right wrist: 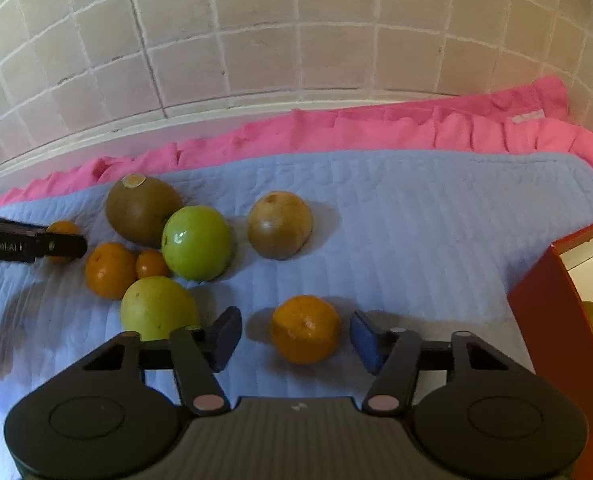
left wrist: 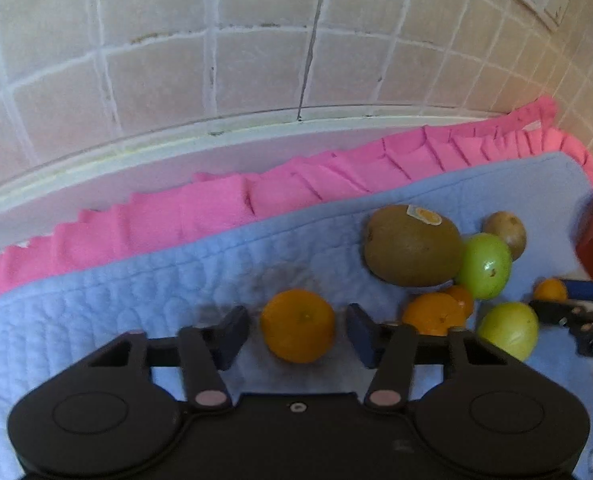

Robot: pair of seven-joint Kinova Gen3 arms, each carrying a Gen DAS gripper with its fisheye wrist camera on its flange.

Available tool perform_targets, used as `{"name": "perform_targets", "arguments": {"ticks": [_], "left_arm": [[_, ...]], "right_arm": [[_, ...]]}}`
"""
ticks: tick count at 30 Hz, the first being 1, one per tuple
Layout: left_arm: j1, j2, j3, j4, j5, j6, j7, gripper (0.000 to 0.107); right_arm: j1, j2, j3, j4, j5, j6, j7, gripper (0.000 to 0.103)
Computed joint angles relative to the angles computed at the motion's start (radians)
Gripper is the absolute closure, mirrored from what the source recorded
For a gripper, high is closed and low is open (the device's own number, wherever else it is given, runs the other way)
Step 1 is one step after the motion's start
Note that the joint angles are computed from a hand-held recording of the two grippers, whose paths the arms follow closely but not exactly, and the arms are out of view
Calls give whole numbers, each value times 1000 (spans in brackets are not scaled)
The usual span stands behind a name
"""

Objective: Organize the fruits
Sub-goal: 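Grasp a mandarin with the left tool while the right tool grasps another mandarin, then carry both mandarins into the white box and open both tools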

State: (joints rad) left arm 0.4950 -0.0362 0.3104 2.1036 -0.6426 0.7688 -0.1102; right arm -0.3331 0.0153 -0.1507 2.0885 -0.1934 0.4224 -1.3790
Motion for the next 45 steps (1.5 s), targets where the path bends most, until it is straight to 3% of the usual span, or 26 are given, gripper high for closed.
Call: {"name": "perform_targets", "arguments": {"ticks": [1,6,8,10,16,19,23,27,32,34,40,45], "left_arm": [[12,1,-3,-2,-9,14,13,60],[182,-9,-145,-16,-27,69,72,61],[193,-21,-145,-16,-30,75,76,61],[211,-21,-141,-36,-37,117,84,61],[257,-37,-113,-86,-98,214,138,61],[256,-23,-78,-150,-111,266,108,61],[287,22,-63,-257,-149,307,44,61],[343,91,-98,-384,-184,268,-61,61],[380,229,-158,-602,-136,156,-252,61],[343,301,-104,-694,-136,127,-319,61],[187,534,167,-972,-163,66,-486,61],[77,754,388,-1204,-19,28,-689,61]], "right_arm": [[6,3,3,-2,-31,3,29,50],[35,14,14,-2,-165,19,149,52],[62,19,-1,-6,-195,23,170,53],[31,19,30,-5,-171,19,161,64],[73,-60,50,38,-302,18,265,64],[82,-120,121,55,-412,62,369,64],[105,-217,222,69,-474,114,453,64],[139,-296,342,66,-483,159,488,64],[224,-319,496,14,-472,234,511,64],[273,-308,536,-11,-466,242,512,64],[379,-232,660,-81,-535,323,590,64],[437,-135,706,-111,-613,419,711,64]]}}
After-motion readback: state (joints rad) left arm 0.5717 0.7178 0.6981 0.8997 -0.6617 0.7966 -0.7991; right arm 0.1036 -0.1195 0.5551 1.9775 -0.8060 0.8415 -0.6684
